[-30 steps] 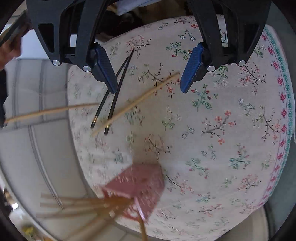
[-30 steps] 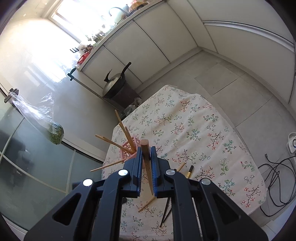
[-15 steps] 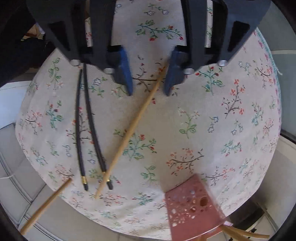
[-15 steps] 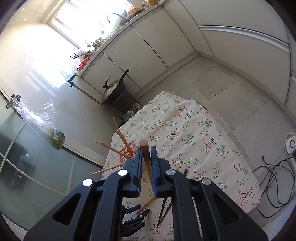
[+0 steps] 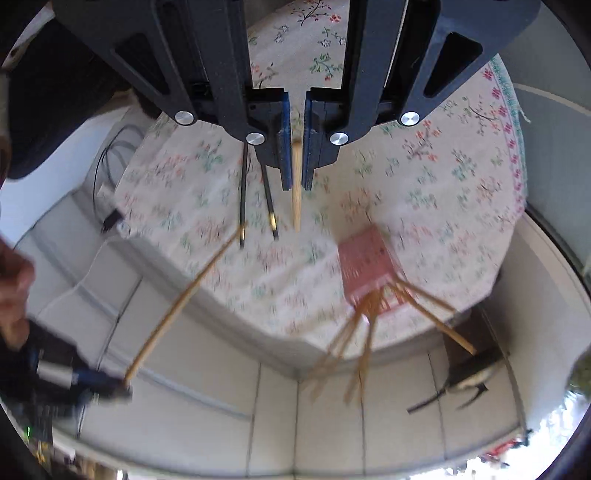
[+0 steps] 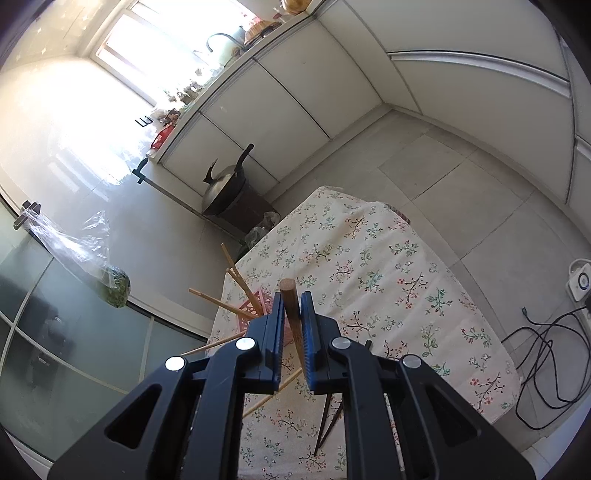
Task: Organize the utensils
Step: 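Lift the chopstick upright over the pink cup with the left gripper, then drop both held chopsticks into the pink cup by opening both grippers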
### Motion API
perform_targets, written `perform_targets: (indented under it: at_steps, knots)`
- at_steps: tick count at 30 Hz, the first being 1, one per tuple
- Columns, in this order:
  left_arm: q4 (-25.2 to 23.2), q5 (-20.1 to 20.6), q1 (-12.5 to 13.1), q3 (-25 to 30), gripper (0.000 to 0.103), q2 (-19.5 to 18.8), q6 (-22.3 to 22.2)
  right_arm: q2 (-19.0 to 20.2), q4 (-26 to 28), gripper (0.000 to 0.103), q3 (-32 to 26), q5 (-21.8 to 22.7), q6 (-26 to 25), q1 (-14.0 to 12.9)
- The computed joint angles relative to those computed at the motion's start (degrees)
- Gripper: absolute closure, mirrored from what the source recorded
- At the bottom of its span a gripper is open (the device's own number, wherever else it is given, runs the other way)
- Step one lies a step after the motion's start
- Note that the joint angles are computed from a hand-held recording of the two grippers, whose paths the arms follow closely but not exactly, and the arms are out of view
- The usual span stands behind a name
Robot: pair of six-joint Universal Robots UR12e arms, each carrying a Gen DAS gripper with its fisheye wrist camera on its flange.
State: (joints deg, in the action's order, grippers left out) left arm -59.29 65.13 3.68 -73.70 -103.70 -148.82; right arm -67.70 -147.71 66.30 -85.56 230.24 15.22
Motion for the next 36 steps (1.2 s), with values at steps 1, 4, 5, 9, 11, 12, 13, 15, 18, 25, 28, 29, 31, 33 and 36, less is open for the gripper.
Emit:
perform_targets:
  at_steps: [1, 4, 5, 9, 11, 12, 13, 15, 18, 25, 28, 29, 31, 33, 36]
  knots:
    - [1.0, -0.5, 0.0, 0.5, 0.099, -0.1, -1.0, 0.1, 0.0, 0.092, -0.1, 0.0, -0.1, 0.0]
    - [3.7, -1.8, 0.6, 0.5, 0.099, 0.8, -3.4, 0.4, -0.1, 0.092, -0.5, 0.2, -0.4, 0.2]
    - [4.9, -2.1, 0.6, 0.5, 0.099, 0.8, -4.7, 0.4, -0.1, 0.092, -0.7, 0.4, -0.6, 0.3]
    - [8.2, -3.4, 1.2, 1.2, 0.099, 0.7, -8.3, 0.8, -0.5, 0.092, -1.1, 1.1, -0.9, 0.4]
    - [9.2, -4.6, 1.7, 2.2, 0.099, 0.6, -10.1, 1.0, -0.6, 0.092, -1.5, 1.5, -0.9, 0.5]
    - [9.9, -5.4, 1.9, 2.9, 0.099, 0.4, -11.1, 1.1, -0.7, 0.092, -1.7, 1.7, -0.9, 0.5]
    - [10.6, -6.0, 2.2, 3.5, 0.099, 0.3, -12.0, 1.3, -0.6, 0.092, -1.9, 1.7, -1.1, 0.6]
    - [12.1, -6.9, 2.4, 5.4, 0.099, -0.2, -13.9, 1.5, -0.5, 0.092, -2.4, 1.8, -1.4, 0.7]
    - [15.7, -7.1, 2.5, 9.0, 0.099, -1.8, -17.4, 1.9, -0.2, 0.092, -3.2, 1.8, -1.9, 1.0]
    - [18.5, -2.0, 0.9, 19.6, 0.099, -7.9, -21.7, 3.2, 2.0, 0.092, -5.0, 2.6, -2.3, 1.0]
    - [17.1, -0.2, 0.4, 23.1, 0.099, -10.5, -22.8, 3.6, 2.9, 0.092, -5.5, 3.2, -2.3, 0.9]
    - [16.2, 0.5, 0.1, 24.4, 0.099, -11.5, -22.9, 3.8, 3.3, 0.092, -5.7, 3.3, -2.4, 0.8]
    - [13.3, 0.7, -0.2, 26.4, 0.099, -13.2, -23.0, 3.9, 3.8, 0.092, -5.9, 3.3, -2.5, 0.7]
    - [8.9, 2.8, -0.8, 28.0, 0.098, -14.4, -21.8, 4.1, 4.0, 0.092, -6.1, 3.5, -2.4, 0.6]
    - [11.5, 0.4, 0.1, 25.3, 0.097, -13.4, -25.0, 4.4, 3.9, 0.092, -6.6, 4.0, -2.2, 0.6]
